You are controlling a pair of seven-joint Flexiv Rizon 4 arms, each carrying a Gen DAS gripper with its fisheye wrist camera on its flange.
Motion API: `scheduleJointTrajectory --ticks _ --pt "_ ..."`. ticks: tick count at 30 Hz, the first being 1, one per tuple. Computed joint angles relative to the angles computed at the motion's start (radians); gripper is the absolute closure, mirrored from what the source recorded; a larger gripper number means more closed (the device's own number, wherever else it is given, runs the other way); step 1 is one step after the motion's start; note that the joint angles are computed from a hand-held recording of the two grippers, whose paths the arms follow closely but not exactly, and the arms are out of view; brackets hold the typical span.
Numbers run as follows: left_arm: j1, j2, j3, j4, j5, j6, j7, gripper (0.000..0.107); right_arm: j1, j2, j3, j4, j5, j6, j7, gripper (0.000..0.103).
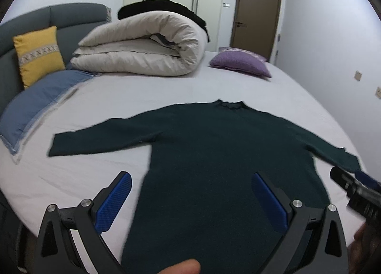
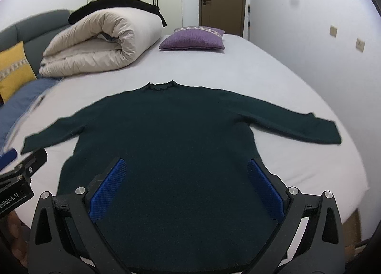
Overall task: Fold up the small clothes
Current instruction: 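Grasp the sweater sleeve cuff with the right gripper and lift it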
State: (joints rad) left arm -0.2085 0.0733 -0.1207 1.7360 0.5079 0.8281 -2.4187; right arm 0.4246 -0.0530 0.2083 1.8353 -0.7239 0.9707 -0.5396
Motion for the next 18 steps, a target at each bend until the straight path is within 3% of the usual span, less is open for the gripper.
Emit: scheduleJointTrajectory --ticks 4,7,9,14,18 --pt "-0.005 -0.044 0.000 -0.017 -0.012 0.042 0.027 0.004 -0.108 0.014 -0.049 0.069 0.230 0.234 -0.066 0.000" --pt "-0.011 -0.094 0.015 -0.027 -0.072 0.092 0.056 0.004 -0.206 0.002 -0.097 0.101 0.434 0.340 -0.111 0.003" --pt "-0.018 -0.140 0.024 -0.048 -0.111 0.117 0.081 0.004 -0.288 -0.033 -0.115 0.085 0.676 0.400 -0.206 0.007" --pt "-0.030 -0.267 0.041 -0.073 -0.288 0.281 0.167 0.004 -0.501 -0.162 -0.077 -0.061 1.130 0.380 -0.407 0.016" --pt "-0.069 -0.350 0.061 -0.154 -0.355 0.244 0.184 0.004 -0.580 -0.264 -0.054 -0.178 1.231 0.357 -0.492 0.020"
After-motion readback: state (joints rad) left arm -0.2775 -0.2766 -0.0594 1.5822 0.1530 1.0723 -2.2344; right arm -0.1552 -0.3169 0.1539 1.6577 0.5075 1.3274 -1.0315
